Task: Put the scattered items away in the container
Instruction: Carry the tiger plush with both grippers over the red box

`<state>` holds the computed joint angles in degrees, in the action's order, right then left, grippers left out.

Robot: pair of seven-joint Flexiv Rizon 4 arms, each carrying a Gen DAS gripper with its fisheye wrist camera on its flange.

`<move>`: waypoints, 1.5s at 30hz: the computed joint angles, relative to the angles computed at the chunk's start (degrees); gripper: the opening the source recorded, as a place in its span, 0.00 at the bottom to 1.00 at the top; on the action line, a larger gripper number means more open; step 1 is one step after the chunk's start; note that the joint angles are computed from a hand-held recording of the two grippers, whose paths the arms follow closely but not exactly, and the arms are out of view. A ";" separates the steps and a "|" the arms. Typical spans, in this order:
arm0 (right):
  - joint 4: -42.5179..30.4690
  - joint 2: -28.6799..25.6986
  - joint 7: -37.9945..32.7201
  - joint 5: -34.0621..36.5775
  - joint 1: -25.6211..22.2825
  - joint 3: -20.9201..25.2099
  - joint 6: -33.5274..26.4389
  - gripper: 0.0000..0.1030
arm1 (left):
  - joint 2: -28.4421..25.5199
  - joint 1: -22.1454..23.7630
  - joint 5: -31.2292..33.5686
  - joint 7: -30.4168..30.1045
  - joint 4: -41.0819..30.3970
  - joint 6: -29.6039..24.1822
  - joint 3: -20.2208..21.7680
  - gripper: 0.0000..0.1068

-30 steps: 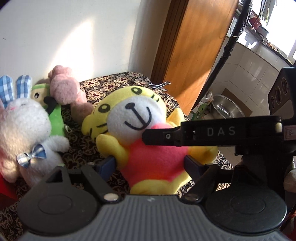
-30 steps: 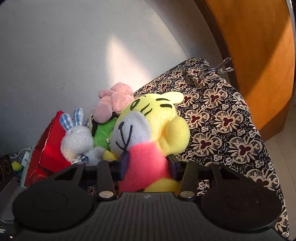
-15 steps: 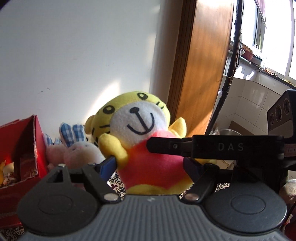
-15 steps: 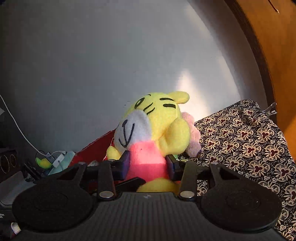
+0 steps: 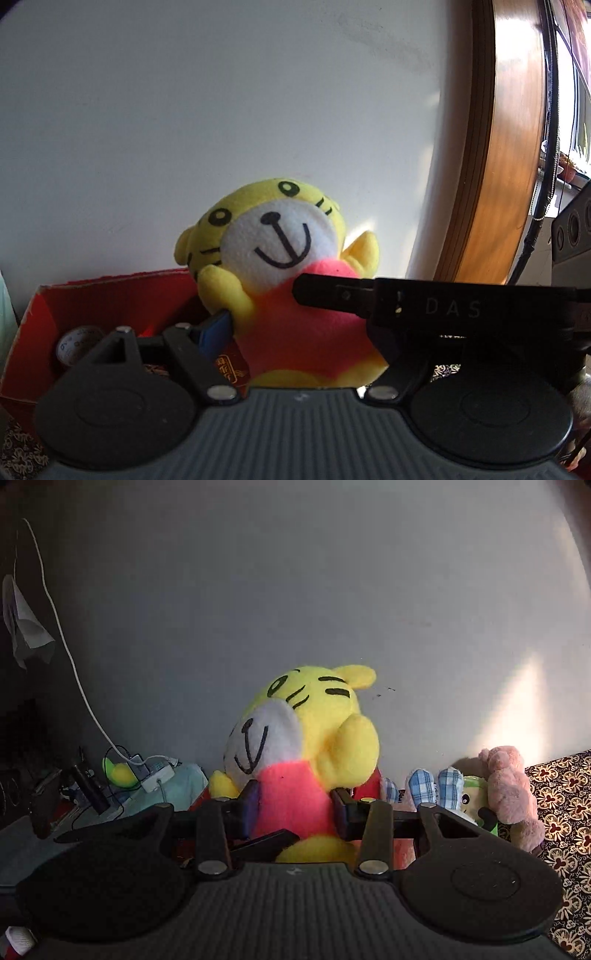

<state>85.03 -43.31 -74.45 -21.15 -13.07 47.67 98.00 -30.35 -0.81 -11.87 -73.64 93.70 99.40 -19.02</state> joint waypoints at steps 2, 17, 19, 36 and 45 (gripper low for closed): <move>-2.65 -0.20 0.80 0.39 3.91 -3.29 -1.26 0.42 | -0.69 -0.20 -0.51 -0.02 -1.44 -1.12 1.86 0.75; -30.29 -16.27 -6.30 10.68 13.30 11.41 -26.50 0.42 | -3.94 -10.44 -1.49 -6.37 -10.64 -10.65 26.96 0.75; -36.11 -19.38 -5.80 13.19 15.46 13.80 -31.58 0.42 | -4.67 -12.19 1.20 -8.95 -12.16 -12.71 31.64 0.75; -61.76 -24.53 -0.37 17.73 29.43 3.94 -60.82 0.64 | -7.96 -15.84 19.16 -24.07 -18.96 -28.42 43.35 0.76; -51.18 -16.98 -0.82 19.86 27.84 -9.89 -51.05 0.42 | -7.48 -16.24 27.95 -31.34 -21.41 -31.89 42.62 0.77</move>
<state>33.85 -60.29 -75.27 -1.29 14.77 37.78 46.95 -37.83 -17.05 16.08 -104.98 72.29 67.51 23.60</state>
